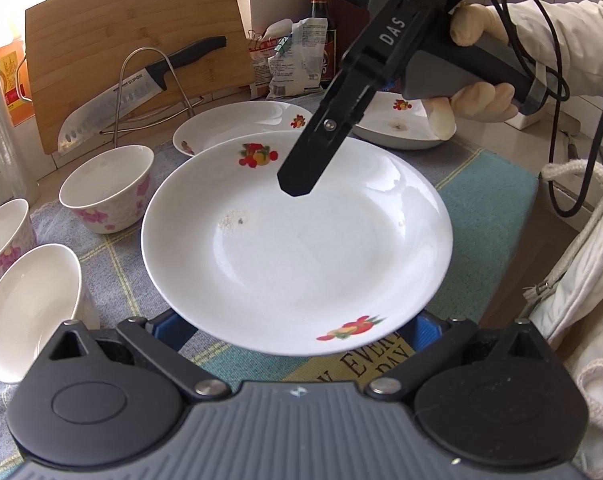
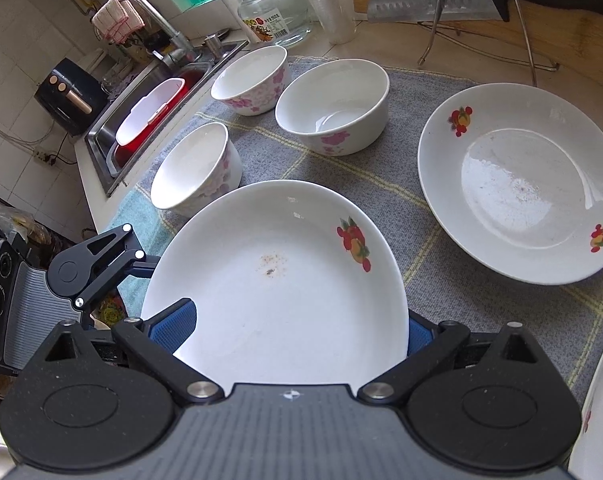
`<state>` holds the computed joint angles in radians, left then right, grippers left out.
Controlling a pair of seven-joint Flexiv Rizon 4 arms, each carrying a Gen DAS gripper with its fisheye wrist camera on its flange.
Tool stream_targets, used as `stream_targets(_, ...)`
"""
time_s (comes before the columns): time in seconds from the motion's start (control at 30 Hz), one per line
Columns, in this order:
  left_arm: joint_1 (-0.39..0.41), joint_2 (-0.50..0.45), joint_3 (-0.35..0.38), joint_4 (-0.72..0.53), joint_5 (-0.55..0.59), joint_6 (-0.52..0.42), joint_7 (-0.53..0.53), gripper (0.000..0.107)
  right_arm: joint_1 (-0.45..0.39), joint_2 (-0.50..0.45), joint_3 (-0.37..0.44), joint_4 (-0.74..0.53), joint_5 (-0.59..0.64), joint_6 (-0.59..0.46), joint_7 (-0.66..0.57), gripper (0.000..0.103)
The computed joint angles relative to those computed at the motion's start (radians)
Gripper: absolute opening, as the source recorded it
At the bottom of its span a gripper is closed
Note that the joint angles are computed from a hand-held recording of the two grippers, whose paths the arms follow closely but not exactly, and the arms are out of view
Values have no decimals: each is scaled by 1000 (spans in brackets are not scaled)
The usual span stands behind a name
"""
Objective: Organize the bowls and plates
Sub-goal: 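Lift the large plate and carry it toward the stained plate with the right gripper, then lower the large plate onto the stained plate with the right gripper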
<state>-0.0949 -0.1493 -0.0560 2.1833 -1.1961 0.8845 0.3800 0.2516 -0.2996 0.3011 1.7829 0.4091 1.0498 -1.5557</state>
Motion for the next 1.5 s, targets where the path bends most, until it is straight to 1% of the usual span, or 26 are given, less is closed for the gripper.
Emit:
stream_targets(0.43,-43,0,-26,-16,5,-7,-5,102,-21,98,-27,113,11,47,6,103)
stream_targets(0.8,-90,-33,-61,-56,15,-1,-17,102,-45,183,-67,207,36,71,-1,103)
stream_targets(1.23,-130,-77,-101,-112,40,5,-43,102,-74,254,-117,283,73,92,-28,103)
stream_targets(1.5,-145,-117,-128,-156,61,9,-59,102,-88,277,-141,320,76,123,-31,103)
